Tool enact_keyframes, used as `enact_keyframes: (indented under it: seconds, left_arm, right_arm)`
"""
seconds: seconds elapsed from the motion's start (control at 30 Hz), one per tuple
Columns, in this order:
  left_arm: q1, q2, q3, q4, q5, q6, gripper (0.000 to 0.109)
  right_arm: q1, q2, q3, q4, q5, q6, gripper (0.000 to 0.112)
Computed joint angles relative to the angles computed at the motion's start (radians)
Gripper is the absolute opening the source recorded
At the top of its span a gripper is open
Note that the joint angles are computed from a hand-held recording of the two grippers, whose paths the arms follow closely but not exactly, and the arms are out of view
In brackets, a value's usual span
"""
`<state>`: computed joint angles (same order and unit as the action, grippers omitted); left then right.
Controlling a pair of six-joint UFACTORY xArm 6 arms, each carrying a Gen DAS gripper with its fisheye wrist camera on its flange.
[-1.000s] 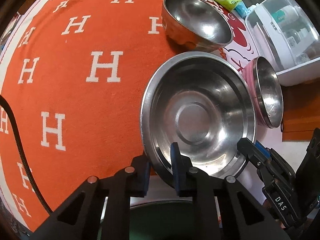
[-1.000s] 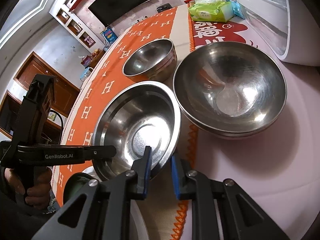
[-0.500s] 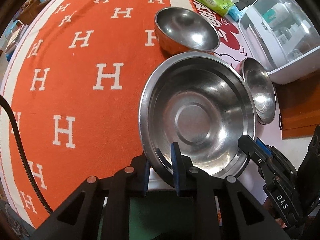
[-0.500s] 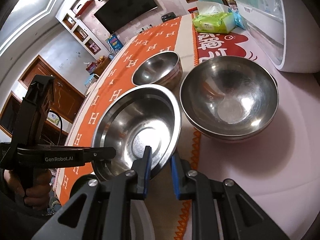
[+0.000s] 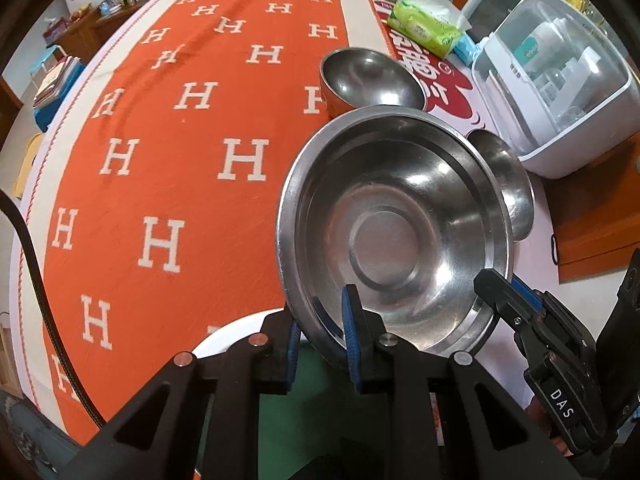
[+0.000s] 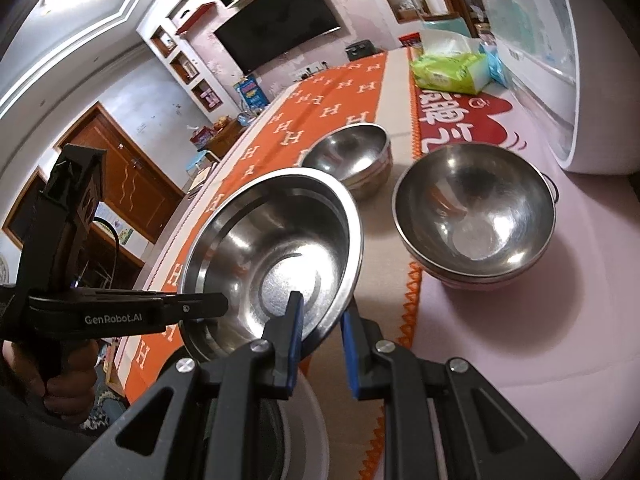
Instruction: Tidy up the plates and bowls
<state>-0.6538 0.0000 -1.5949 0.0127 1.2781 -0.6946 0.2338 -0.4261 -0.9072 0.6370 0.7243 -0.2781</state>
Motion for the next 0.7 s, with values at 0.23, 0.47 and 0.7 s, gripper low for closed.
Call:
enact_keyframes:
  seconds: [0.23, 0.47, 0.7]
  left_arm:
    - [-0.040, -0.080, 0.057, 0.053, -0.031, -0.075, 0.018]
    - [-0.077, -0.176, 0.140, 0.101, -0.055, -0.155, 0.018]
    - [-0.112, -0.284, 0.239, 0.135, -0.086, -0.229, 0.018]
  right_arm:
    - [0.024, -0.049, 0.013, -0.026, -0.007, -0.023, 0.021]
    - [0.054, -0.106, 0.030, -0.063, -0.010, -0.038, 0.022]
    - [0.103, -0.161, 0.047, -0.147, 0.004, -0.017, 0.026]
